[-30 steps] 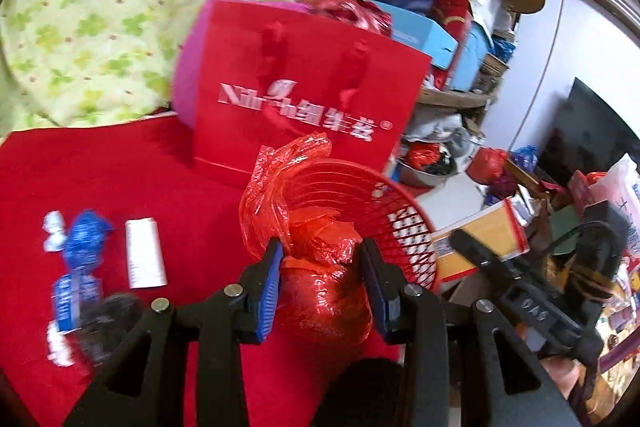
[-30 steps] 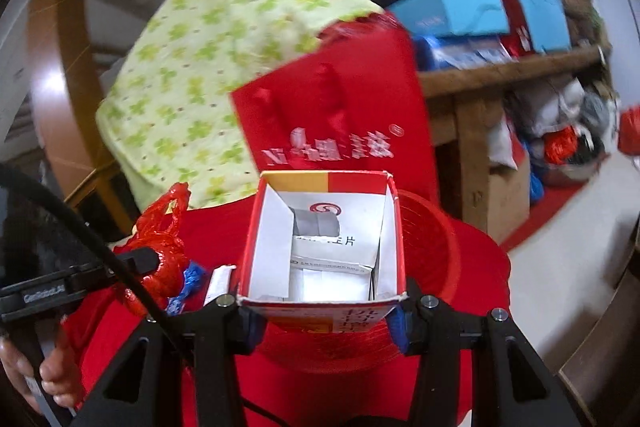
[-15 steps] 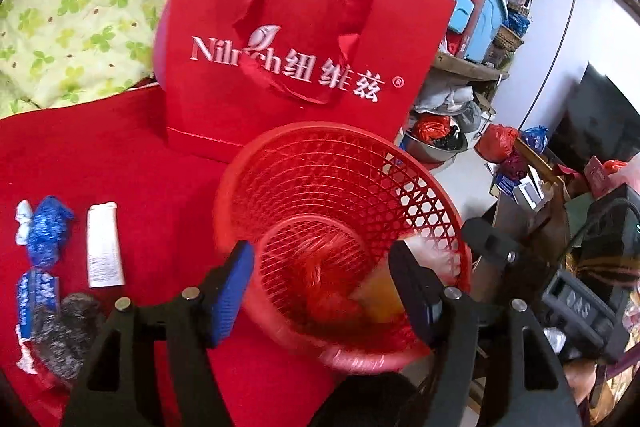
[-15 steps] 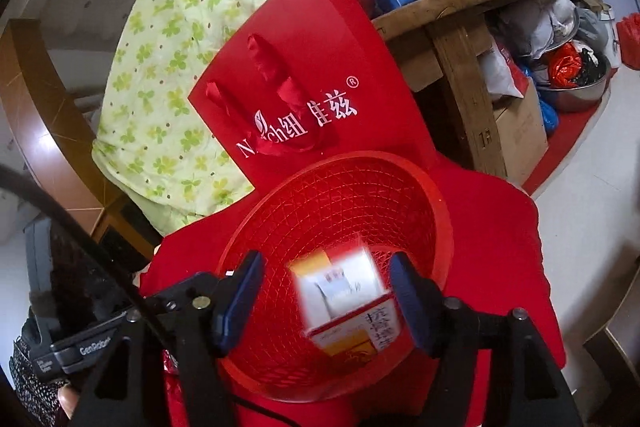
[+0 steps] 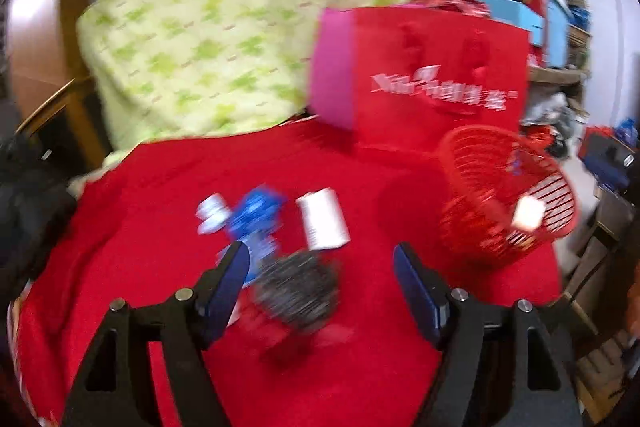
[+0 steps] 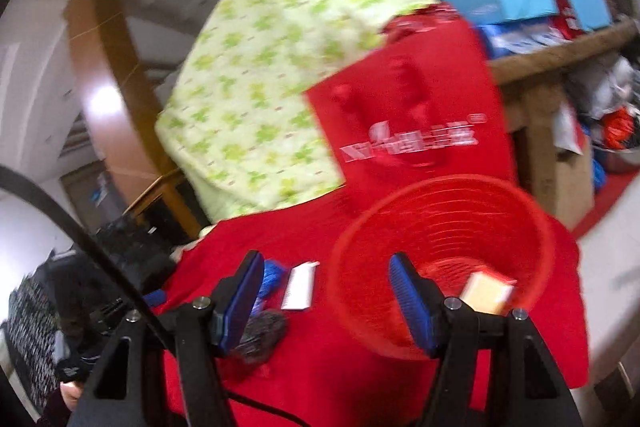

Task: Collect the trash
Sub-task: 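Grasp the black plastic bag with the right tool, then grasp the red ribbon with the left tool while the right tool lifts the black bag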

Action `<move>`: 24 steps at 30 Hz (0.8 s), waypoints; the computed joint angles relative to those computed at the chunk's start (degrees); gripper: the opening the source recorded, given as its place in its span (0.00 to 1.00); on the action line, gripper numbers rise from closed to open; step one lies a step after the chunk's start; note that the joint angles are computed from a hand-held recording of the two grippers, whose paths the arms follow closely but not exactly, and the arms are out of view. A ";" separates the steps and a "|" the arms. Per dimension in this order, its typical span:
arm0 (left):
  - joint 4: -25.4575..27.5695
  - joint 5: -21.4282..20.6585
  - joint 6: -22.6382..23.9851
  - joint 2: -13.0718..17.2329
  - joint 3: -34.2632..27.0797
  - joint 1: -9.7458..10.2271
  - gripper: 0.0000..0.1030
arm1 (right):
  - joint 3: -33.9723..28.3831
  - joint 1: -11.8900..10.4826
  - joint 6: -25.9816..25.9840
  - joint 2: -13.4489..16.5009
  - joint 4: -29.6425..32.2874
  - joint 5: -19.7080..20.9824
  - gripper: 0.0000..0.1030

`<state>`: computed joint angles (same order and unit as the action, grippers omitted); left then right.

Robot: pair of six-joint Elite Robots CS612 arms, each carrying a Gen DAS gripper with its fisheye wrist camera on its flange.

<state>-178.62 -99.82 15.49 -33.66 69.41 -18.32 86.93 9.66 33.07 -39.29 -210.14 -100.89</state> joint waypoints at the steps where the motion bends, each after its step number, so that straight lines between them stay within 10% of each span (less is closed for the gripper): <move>1: 0.13 0.76 -1.16 0.08 0.15 0.89 0.73 | -0.78 0.34 -0.85 0.26 0.49 0.88 0.67; 8: 1.97 8.18 -8.59 1.65 0.28 5.76 0.73 | -7.18 2.66 -5.10 3.62 6.57 6.39 0.67; 24: 5.42 -1.08 -9.87 3.77 0.06 7.78 0.73 | -27.59 2.01 -2.04 14.48 32.33 20.10 0.67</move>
